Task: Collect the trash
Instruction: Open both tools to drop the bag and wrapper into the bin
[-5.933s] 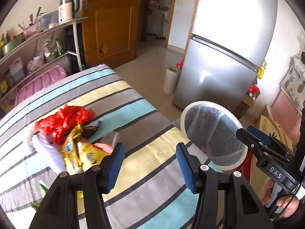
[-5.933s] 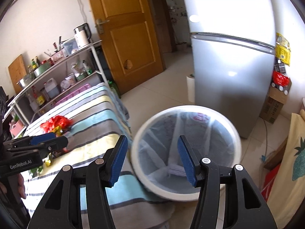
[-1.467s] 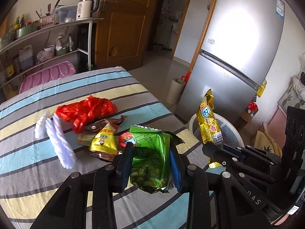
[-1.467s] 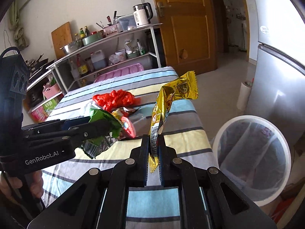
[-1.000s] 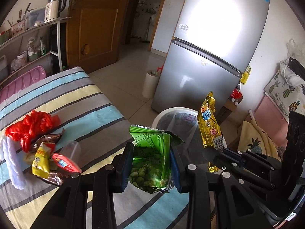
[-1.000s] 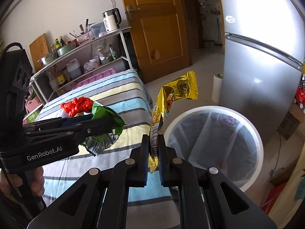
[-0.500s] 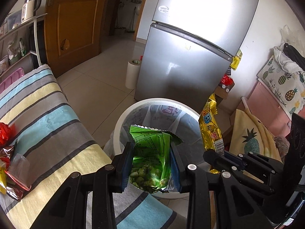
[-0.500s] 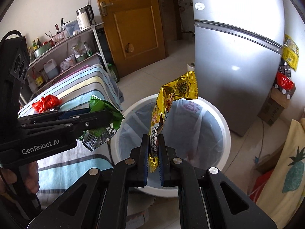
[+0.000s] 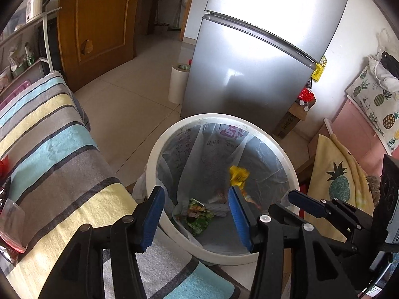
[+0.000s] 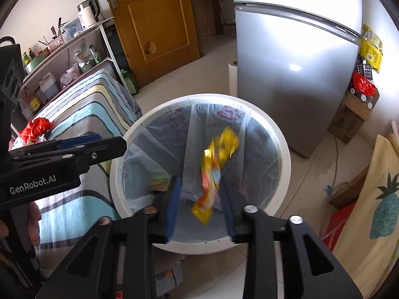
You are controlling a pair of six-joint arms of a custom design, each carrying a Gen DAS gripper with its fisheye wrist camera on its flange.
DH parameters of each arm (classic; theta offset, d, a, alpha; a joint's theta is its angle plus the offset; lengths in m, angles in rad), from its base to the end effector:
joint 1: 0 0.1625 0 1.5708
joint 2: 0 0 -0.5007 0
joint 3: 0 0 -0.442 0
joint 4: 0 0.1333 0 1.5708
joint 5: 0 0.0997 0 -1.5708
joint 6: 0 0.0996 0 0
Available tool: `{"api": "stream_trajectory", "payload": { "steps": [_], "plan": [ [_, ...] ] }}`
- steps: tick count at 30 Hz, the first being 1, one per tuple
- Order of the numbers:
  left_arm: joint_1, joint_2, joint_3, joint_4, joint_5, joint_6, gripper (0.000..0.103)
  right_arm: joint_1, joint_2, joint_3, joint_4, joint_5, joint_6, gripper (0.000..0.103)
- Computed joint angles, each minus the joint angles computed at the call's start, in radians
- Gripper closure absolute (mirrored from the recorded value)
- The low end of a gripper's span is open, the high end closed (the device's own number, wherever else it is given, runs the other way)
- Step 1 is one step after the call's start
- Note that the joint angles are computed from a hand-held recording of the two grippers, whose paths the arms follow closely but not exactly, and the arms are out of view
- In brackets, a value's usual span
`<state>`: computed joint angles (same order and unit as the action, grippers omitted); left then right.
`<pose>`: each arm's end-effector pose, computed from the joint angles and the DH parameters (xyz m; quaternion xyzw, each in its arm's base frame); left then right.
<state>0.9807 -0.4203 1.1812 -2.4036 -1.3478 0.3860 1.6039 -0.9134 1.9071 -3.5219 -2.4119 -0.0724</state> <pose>-0.3626 -0.8206 -0.0277 0.4622 0.8791 -0.0469 0.1070 0.0808 -0.6565 0.2317 -0.1451 -0.8190 0.4133 0.3706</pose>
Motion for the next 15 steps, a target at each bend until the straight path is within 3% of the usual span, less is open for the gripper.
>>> {"api": "stream_trajectory", "payload": {
  "steps": [8,15],
  "plan": [
    [0.009,-0.050,0.046,-0.061,-0.009,0.006,0.049,0.021,0.017,-0.011,-0.064,-0.003,-0.035,0.062],
    [0.029,-0.114,0.091,-0.151,0.032,0.001,0.049,0.052,0.052,-0.054,-0.091,0.035,-0.084,0.062]
  ]
}}
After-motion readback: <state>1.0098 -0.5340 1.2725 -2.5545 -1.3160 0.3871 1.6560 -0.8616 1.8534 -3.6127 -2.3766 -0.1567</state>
